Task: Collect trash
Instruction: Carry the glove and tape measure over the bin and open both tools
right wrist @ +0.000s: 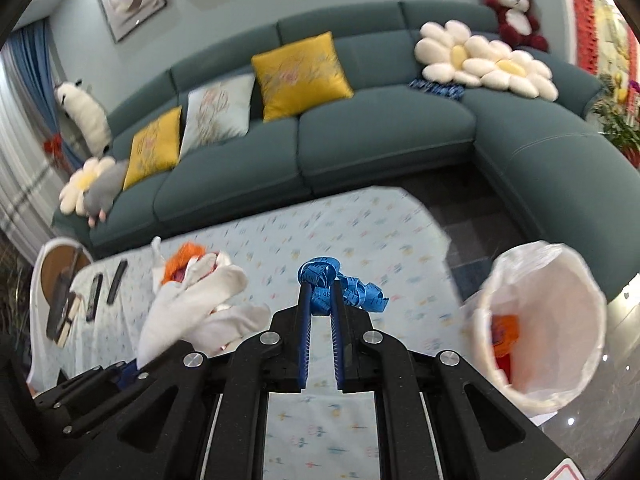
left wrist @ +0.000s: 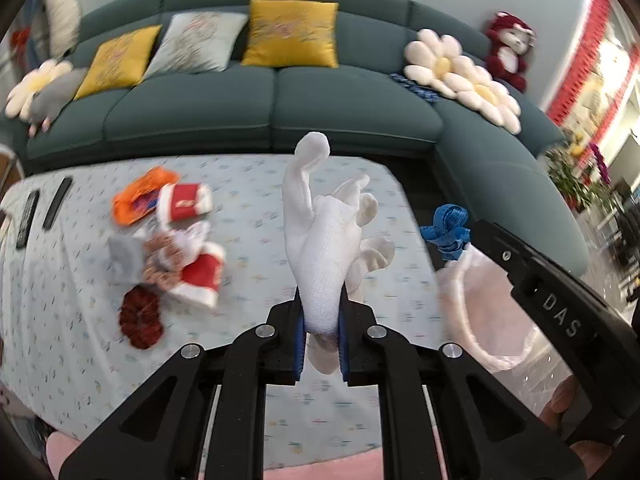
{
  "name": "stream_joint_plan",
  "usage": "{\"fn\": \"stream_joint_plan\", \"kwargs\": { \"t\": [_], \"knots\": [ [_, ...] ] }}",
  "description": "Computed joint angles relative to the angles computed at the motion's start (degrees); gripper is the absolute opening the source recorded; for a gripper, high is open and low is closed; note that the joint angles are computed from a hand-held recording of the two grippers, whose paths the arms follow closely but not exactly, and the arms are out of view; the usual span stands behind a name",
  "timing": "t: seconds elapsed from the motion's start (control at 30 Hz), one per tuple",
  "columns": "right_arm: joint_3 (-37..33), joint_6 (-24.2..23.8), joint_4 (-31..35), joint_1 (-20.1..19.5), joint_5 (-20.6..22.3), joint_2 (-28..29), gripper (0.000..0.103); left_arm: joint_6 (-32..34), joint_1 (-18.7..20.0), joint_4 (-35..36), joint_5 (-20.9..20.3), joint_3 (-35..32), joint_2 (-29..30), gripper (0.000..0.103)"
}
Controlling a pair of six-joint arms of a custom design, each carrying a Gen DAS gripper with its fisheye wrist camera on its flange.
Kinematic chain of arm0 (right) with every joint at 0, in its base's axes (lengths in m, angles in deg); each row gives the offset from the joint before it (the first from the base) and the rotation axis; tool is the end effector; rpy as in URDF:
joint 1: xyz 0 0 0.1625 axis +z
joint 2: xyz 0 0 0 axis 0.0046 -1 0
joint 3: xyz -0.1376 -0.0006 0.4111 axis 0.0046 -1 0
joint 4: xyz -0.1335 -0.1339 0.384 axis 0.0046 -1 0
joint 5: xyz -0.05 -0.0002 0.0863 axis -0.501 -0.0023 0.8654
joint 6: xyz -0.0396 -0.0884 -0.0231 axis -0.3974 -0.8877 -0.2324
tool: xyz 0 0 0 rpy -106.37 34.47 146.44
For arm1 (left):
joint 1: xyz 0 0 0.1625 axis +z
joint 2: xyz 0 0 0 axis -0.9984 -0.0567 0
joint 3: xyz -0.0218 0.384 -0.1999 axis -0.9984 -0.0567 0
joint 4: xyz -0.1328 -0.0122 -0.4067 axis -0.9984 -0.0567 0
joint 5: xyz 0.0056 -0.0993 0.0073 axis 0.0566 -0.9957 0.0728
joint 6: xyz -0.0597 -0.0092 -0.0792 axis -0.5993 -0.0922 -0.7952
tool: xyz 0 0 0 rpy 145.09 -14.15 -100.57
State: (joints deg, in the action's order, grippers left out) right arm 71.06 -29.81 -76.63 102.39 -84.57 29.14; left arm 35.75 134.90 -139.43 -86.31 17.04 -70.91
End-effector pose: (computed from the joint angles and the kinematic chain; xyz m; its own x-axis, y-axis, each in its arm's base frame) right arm 0.2706 -0.7690 0.2395 -0.8226 -0.2716 0.4996 -0.5114 0.7374 -0.4412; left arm -0.3376 -0.7013 0.1786 -0.7961 -0.2325 -0.5587 0.2209 0.7479 -0.6260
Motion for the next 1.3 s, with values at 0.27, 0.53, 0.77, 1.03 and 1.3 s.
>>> {"fn": "stream_joint_plan", "kwargs": {
  "t": [0.27, 0.53, 0.77, 1.03, 1.3],
  "knots": [
    [2.1, -1.4, -2.8, -3.5, -0.3, -6.2, 0.009, 7.6, -2.6, -0.7, -2.9, -9.4, 8.5, 0.012],
    [2.1, -3.1, -3.4, -7.5, -1.9, -9.0, 0.009, 12.2, -3.3, 3.1, -6.2, -21.6, 18.5, 0.013],
    [0.4, -1.9, -1.9, -10.8, -2.4, -9.3, 0.009, 14.3, -3.2, 7.2, -8.6, -31.2, 25.4, 0.013],
    [0.1, -1.0, -1.6, -12.8, -2.7, -9.1, 0.010, 14.6, -2.7, 11.2, -10.1, -39.0, 30.7, 0.015],
    [-0.1, -1.9, -5.4, -12.6, -5.2, -8.1, 0.038, 11.8, -2.3, 14.6, -8.5, -43.1, 33.2, 0.051]
  ]
}}
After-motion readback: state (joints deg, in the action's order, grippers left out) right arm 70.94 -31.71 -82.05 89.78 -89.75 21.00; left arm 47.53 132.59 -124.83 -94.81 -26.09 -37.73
